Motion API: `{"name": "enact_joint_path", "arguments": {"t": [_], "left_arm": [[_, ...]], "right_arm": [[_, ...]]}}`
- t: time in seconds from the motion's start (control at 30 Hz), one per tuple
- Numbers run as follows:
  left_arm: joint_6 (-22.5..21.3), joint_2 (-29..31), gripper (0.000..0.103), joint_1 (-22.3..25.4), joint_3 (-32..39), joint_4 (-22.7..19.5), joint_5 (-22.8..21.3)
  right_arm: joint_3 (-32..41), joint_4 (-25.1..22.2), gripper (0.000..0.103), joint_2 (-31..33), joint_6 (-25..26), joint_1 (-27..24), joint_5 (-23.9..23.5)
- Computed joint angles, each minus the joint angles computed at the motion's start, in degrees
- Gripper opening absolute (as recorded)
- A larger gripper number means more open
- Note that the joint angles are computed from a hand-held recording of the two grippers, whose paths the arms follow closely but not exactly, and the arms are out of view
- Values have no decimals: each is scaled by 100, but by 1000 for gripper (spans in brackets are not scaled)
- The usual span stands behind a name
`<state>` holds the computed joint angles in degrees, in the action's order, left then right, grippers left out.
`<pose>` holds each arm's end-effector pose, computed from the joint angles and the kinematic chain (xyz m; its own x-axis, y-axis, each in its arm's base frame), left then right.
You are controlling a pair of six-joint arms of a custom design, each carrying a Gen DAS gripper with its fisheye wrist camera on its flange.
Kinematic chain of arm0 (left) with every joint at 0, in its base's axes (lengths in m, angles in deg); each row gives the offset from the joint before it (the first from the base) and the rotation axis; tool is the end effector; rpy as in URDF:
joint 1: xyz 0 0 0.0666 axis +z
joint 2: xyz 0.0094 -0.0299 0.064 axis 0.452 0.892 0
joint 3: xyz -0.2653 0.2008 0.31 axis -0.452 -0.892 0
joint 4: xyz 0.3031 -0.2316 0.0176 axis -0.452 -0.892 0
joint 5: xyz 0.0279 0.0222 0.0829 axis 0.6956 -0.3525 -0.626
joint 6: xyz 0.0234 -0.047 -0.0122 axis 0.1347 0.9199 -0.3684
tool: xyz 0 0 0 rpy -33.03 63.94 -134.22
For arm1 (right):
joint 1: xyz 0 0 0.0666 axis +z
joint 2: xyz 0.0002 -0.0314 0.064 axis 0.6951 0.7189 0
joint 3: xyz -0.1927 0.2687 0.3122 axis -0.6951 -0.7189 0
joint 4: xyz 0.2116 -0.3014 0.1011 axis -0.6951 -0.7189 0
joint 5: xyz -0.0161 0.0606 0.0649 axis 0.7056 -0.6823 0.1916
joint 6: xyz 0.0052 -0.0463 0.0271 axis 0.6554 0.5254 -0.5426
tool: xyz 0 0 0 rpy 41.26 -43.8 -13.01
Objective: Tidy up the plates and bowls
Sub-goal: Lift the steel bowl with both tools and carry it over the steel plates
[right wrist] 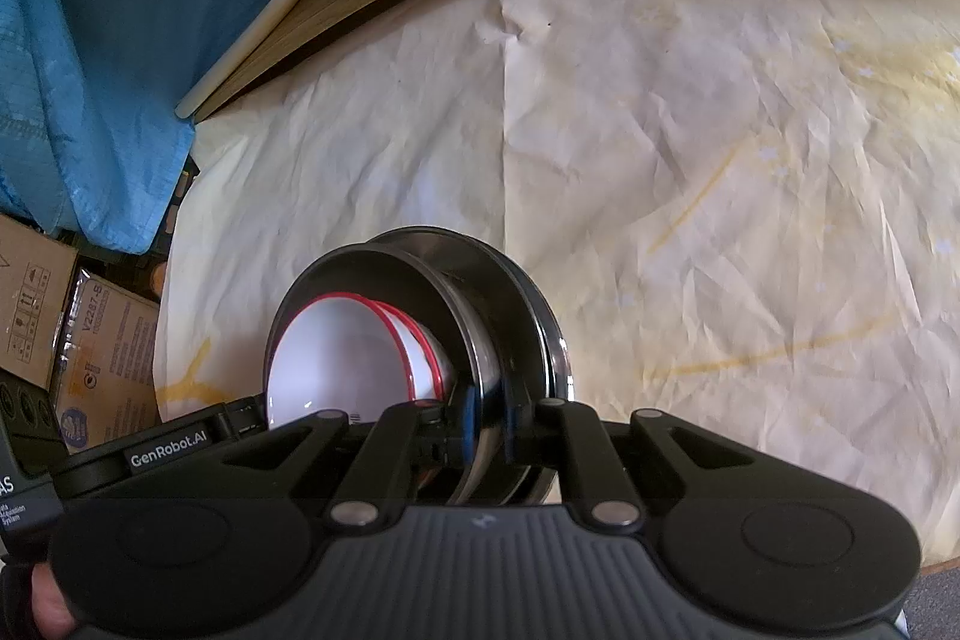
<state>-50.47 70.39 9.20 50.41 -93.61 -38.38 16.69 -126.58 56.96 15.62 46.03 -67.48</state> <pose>0.5786 -0.1996 0.3369 -0.9206 0.0910 -0.3798 0.2669 0.8565 -0.4418 0.4916 0.0235 0.3175 -0.8651 0.4108 -0.2878 0.3087 0.8883 0.3401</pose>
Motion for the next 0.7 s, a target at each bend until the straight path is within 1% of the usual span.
{"name": "enact_joint_path", "arguments": {"t": [0.7], "left_arm": [[102,81,8,-24,80,-82,-76]], "right_arm": [[94,-90,12,108,39,-5,-43]]}}
